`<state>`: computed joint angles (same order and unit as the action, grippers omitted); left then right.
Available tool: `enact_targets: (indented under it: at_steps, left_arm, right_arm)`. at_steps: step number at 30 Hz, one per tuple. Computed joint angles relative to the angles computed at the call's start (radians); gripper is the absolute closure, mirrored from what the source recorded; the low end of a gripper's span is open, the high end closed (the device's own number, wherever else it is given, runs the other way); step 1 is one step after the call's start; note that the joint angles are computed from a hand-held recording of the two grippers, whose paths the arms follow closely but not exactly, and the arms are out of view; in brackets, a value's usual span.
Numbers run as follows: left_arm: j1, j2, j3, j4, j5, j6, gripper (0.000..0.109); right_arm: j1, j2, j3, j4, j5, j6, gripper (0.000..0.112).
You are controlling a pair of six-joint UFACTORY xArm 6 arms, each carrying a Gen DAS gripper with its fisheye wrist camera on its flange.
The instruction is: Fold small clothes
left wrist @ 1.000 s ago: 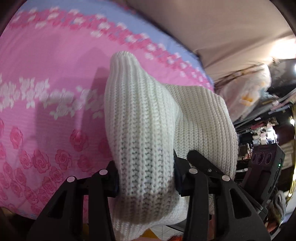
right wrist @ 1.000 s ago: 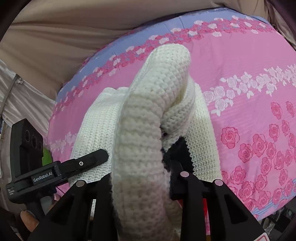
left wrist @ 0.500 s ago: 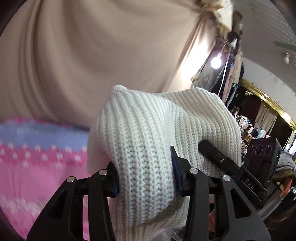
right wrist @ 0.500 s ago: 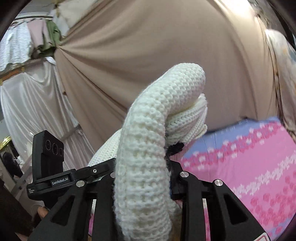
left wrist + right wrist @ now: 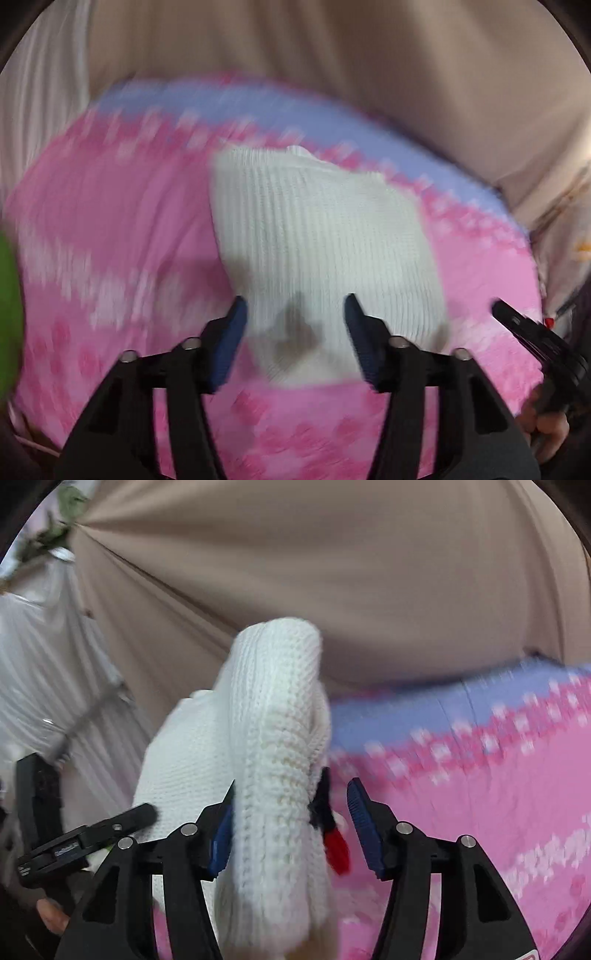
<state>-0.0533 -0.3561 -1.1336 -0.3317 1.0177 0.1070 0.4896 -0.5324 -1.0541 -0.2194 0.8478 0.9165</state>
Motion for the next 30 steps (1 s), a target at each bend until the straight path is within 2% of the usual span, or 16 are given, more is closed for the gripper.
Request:
enact_targets:
  at_steps: [1, 2, 4, 6, 7, 8, 10, 13, 18, 20, 23, 25, 26, 27, 28, 30]
  left_arm:
    - [0.035, -0.023, 0.04, -0.049, 0.006, 0.007, 0.059]
    - [0.056, -0.04, 0.062, -0.082, 0.004, 0.01, 0.058]
    - [0.083, -0.068, 0.076, -0.111, 0.004, 0.014, 0.051]
    - [0.081, -0.068, 0.062, -0.144, 0.0, 0.007, 0.027]
    - [0.077, -0.073, 0.059, -0.167, 0.0, 0.001, 0.021]
    - [0.065, -0.078, 0.068, -0.186, -0.01, -0.009, 0.018]
    - [0.045, -0.082, 0.088, -0.178, -0.019, -0.065, 0.018]
    - [0.059, -0.088, 0.123, -0.209, 0.0, -0.102, 0.018]
    - [0.064, -0.027, 0.112, -0.23, 0.028, -0.048, 0.017]
    - [0.049, 0.03, 0.09, -0.25, 0.033, -0.035, 0.017]
    - [0.055, 0.113, 0.059, -0.331, 0.073, -0.03, 0.016]
    - [0.052, 0.124, 0.045, -0.374, 0.064, 0.005, 0.029]
    - [0.053, 0.153, 0.007, -0.382, 0.105, 0.027, 0.048]
    - [0.055, 0.172, -0.034, -0.361, 0.133, 0.016, 0.064]
    - [0.072, 0.174, -0.058, -0.382, 0.154, 0.022, 0.069]
    - [0.113, 0.155, -0.084, -0.418, 0.169, 0.034, 0.072]
  right_arm:
    - [-0.007, -0.011, 0.043, 0.063, 0.021, -0.002, 0.093]
    - [-0.003, -0.055, 0.12, 0.109, 0.001, 0.023, 0.093]
    - [0.044, -0.109, 0.162, 0.08, 0.003, 0.063, 0.093]
    - [0.083, -0.077, 0.1, 0.02, 0.048, 0.033, 0.093]
    - [0.099, -0.033, 0.046, -0.014, 0.075, 0.003, 0.091]
    - [0.097, 0.0, 0.01, -0.023, 0.088, -0.032, 0.084]
    - [0.076, 0.061, -0.027, -0.03, 0.091, -0.092, 0.034]
    - [0.012, 0.129, -0.034, 0.045, 0.102, -0.163, 0.035]
    - [-0.125, 0.178, 0.035, 0.436, -0.018, -0.357, 0.035]
    - [-0.144, 0.24, 0.015, 0.58, -0.008, -0.434, 0.049]
    - [-0.125, 0.318, -0.044, 0.588, -0.006, -0.455, 0.053]
    - [-0.116, 0.349, -0.075, 0.566, -0.01, -0.451, 0.052]
    - [-0.115, 0.366, -0.095, 0.569, -0.007, -0.454, 0.054]
    - [-0.118, 0.379, -0.111, 0.592, -0.004, -0.481, 0.069]
    - [-0.117, 0.398, -0.147, 0.596, 0.019, -0.493, 0.078]
    - [-0.098, 0.413, -0.224, 0.541, 0.047, -0.486, 0.082]
